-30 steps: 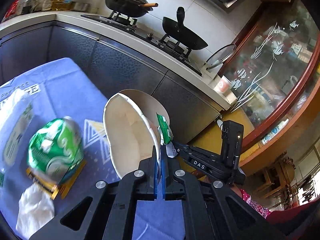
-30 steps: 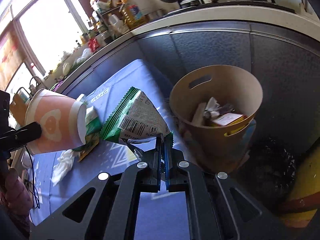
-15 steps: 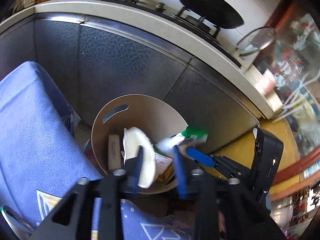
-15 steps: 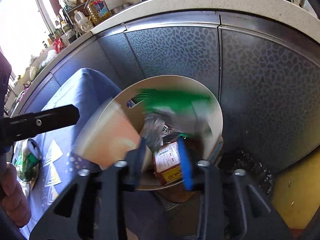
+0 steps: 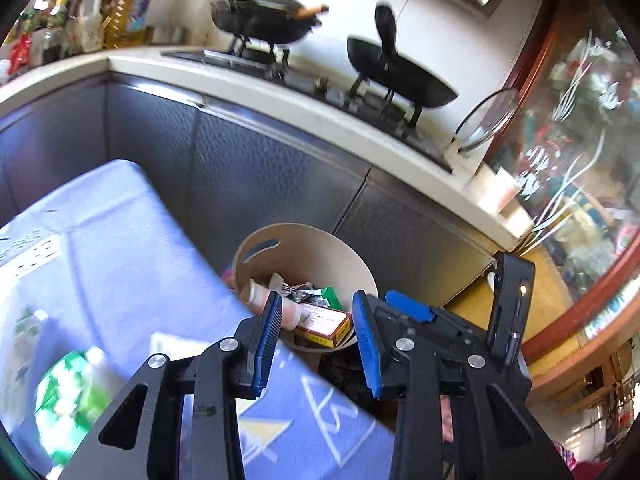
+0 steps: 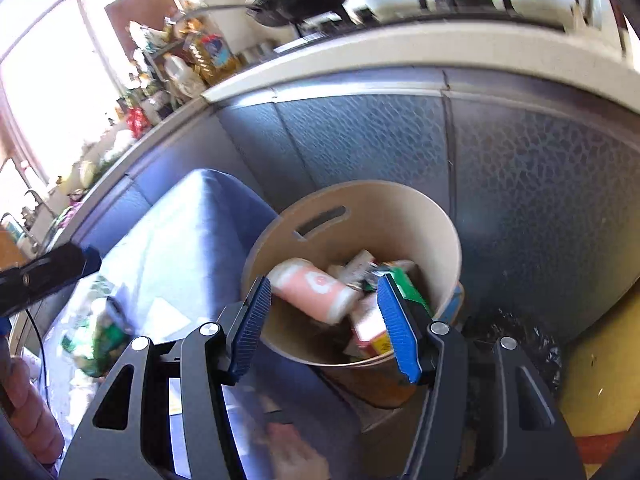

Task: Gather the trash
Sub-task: 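Carry the cup and snack bag to the tan bin and release both, then grasp the clear green-label bottle with the left tool while the right grasps the green can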

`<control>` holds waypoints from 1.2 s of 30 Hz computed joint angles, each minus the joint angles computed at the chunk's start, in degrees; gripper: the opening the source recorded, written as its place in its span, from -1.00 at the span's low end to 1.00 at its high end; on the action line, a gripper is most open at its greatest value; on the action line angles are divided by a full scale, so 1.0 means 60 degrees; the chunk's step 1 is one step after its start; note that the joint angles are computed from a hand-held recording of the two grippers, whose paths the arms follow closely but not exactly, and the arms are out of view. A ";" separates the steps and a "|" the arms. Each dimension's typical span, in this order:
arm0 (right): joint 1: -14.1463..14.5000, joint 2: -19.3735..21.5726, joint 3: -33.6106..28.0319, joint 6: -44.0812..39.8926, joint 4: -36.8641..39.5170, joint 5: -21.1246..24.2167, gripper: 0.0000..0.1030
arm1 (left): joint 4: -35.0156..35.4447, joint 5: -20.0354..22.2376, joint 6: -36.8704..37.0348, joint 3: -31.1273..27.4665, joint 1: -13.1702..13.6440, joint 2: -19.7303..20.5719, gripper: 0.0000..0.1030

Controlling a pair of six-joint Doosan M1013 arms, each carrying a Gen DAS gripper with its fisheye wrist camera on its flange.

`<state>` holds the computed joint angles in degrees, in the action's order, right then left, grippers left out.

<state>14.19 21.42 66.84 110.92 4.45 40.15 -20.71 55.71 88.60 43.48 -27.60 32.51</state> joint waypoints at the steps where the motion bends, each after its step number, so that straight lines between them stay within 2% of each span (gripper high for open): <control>1: 0.0067 -0.0048 0.0006 -0.0109 0.0075 -0.0043 0.09 | -0.0093 -0.0219 0.0064 0.0359 0.0060 -0.0240 -0.29; 6: 0.0413 0.0002 -0.0350 -0.1013 0.0985 0.0022 0.09 | -0.0242 -0.1316 0.0039 0.2234 0.0543 -0.1503 -0.29; 8: 0.0554 0.0055 -0.0489 -0.1317 0.1398 0.0130 0.09 | 0.0137 -0.1764 -0.0262 0.2934 0.0775 -0.2002 -0.27; 10: 0.0738 0.0199 -0.0746 -0.1570 0.1777 0.0377 0.09 | 0.1013 -0.2076 -0.0908 0.3407 0.0930 -0.2370 0.27; 11: 0.0830 0.0282 -0.0871 -0.1694 0.1939 0.0506 0.09 | 0.1939 -0.2331 -0.1618 0.3707 0.0980 -0.2586 0.67; 12: 0.0918 0.0375 -0.1019 -0.1746 0.2004 0.0618 0.09 | 0.2771 -0.2555 -0.2248 0.3974 0.1024 -0.2763 0.67; 14: 0.1098 0.0547 -0.1292 -0.1793 0.2081 0.0838 0.09 | 0.3495 -0.2344 -0.2671 0.4180 0.1234 -0.2900 0.68; 18: 0.1285 0.0889 -0.1720 -0.1700 0.2612 0.1223 0.15 | 0.4462 -0.1119 -0.3017 0.3980 0.1493 -0.2658 0.68; 23: 0.1326 0.1141 -0.1821 -0.1181 0.3315 0.1425 0.23 | 0.4222 -0.0854 -0.2556 0.4042 0.1659 -0.2438 0.68; 28: 0.1174 0.1438 -0.1927 -0.0964 0.4523 0.1732 0.25 | 0.4190 -0.0727 -0.2097 0.3959 0.1541 -0.2178 0.66; 30: 0.1156 0.1573 -0.2035 -0.1072 0.4904 0.1873 0.25 | 0.4297 -0.0604 -0.2010 0.3838 0.1448 -0.2041 0.49; 35: 0.1227 0.1834 -0.2289 -0.1085 0.5168 0.2036 0.25 | 0.4162 -0.0509 -0.2224 0.3759 0.1503 -0.1889 0.37; 36: 0.1237 0.1865 -0.2308 -0.1112 0.5208 0.2037 0.22 | 0.4128 -0.0510 -0.2263 0.3750 0.1518 -0.1870 0.29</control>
